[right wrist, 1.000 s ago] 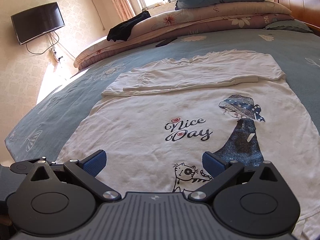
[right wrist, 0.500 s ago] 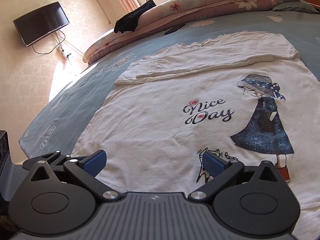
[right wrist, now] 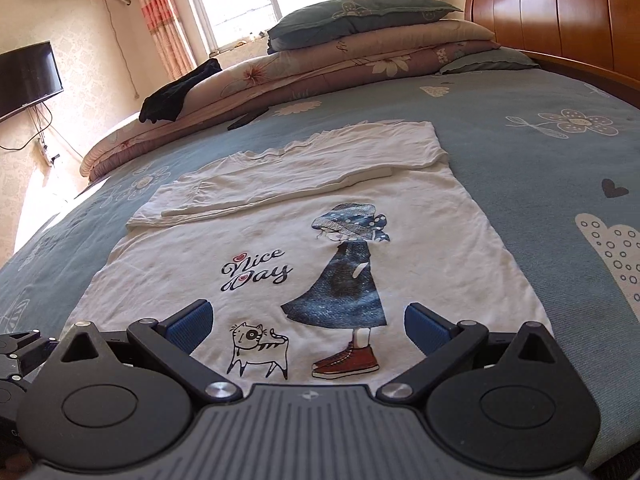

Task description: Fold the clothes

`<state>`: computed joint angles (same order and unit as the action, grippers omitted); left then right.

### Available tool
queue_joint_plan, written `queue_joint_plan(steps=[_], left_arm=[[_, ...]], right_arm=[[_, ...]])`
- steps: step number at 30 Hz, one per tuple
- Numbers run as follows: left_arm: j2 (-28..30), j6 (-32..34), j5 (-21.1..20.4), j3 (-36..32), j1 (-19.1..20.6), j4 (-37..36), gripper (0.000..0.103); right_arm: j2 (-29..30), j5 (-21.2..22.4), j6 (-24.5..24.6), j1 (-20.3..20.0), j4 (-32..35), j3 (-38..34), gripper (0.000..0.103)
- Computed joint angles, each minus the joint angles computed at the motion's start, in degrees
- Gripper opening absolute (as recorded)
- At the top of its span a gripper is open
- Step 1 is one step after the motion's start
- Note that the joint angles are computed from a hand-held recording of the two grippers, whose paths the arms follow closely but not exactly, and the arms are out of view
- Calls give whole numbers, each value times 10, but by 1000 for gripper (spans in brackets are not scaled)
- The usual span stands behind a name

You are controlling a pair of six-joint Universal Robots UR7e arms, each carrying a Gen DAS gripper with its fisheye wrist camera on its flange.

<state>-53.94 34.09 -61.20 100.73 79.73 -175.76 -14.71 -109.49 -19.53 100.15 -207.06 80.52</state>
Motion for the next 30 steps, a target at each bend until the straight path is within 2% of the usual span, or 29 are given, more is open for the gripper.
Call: queue_joint_plan(steps=[5, 9, 12, 16, 22, 27, 30], left_arm=[[4, -10, 10, -1, -1, 1, 103], [5, -14, 19, -4, -3, 10, 103], [5, -17, 25, -7, -5, 17, 103], [5, -19, 25, -9, -5, 23, 103], [5, -31, 34, -25, -8, 66, 103], [7, -36, 40, -29, -10, 76, 103], [8, -41, 45, -28, -11, 72, 103]], right_arm=[[1, -17, 12, -10, -33, 1, 103], [44, -53, -39, -5, -104, -63, 103], [83, -87, -41, -3, -111, -142, 103], [103, -107, 48, -6, -39, -214, 103], [143, -126, 105, 1, 20, -307, 103], [148, -135, 164, -3, 8, -297, 103], [145, -119, 167, -9, -24, -276, 103]])
